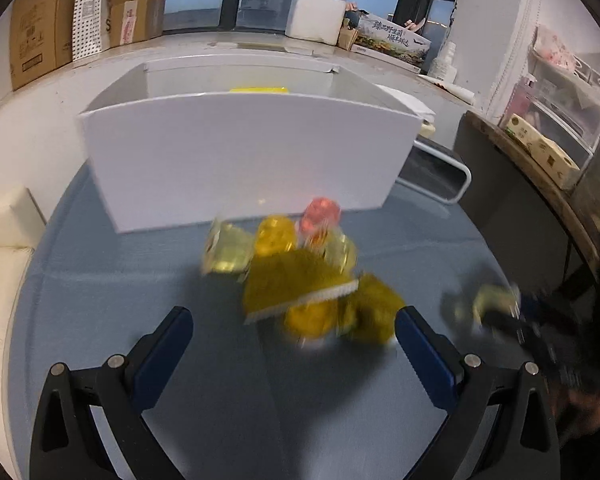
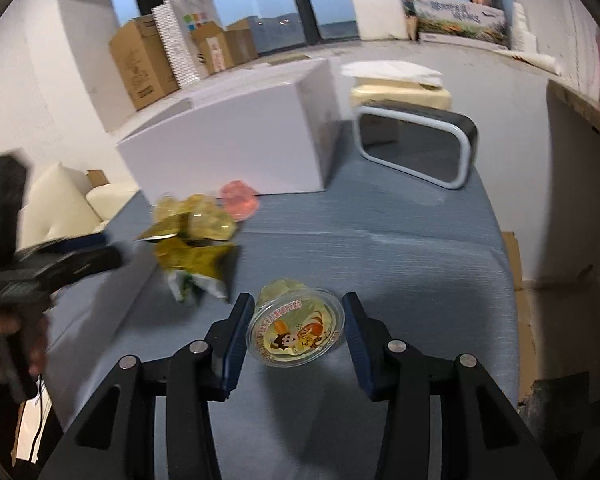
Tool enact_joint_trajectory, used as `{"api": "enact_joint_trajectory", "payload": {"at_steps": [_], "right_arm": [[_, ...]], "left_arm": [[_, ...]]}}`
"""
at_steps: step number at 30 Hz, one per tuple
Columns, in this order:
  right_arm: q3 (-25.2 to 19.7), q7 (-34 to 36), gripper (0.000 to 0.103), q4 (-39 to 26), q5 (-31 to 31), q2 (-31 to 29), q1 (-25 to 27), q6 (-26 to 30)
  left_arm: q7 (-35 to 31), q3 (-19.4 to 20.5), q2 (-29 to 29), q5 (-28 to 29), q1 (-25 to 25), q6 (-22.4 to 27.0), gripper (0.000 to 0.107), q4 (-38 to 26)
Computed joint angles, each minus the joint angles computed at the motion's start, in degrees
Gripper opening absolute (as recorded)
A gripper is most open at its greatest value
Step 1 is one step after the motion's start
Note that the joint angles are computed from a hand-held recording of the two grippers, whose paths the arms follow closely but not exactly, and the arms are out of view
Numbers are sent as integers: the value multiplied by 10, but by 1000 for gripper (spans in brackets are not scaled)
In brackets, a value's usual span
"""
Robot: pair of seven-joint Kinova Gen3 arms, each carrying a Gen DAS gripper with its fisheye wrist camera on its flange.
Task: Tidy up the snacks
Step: 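Grasp the yellow snack packet with the left gripper, then carry the cartoon cup and yellow packet into the box and release both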
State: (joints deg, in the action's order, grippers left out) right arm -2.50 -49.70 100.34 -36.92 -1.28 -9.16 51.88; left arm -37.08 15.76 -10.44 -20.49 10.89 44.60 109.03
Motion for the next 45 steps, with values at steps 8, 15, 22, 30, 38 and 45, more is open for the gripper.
{"api": "enact_joint_trajectory", "payload": {"at_steps": [8, 15, 22, 30, 38, 45], "right_arm": [[10, 8, 49, 10, -15, -16, 1, 8], [13, 11, 49, 18, -20, -17, 2, 7], [8, 12, 49, 20, -31, -24, -6, 6], [-7, -3, 49, 0, -36, -32, -35, -10], [-36, -37, 49, -38, -11, -18, -78, -34], [-60, -89, 49, -111, 41, 25, -106, -70]], "left_arm": [[10, -37, 87, -5, 19, 13, 85, -46], [17, -45, 46, -26, 22, -38, 74, -6], [31, 0, -45, -46, -11, -57, 74, 34], [-20, 37, -158, -19, -48, -27, 74, 45], [-105, 10, -205, 45, -73, -19, 74, 51], [-214, -58, -174, 80, -93, -77, 74, 30]]}}
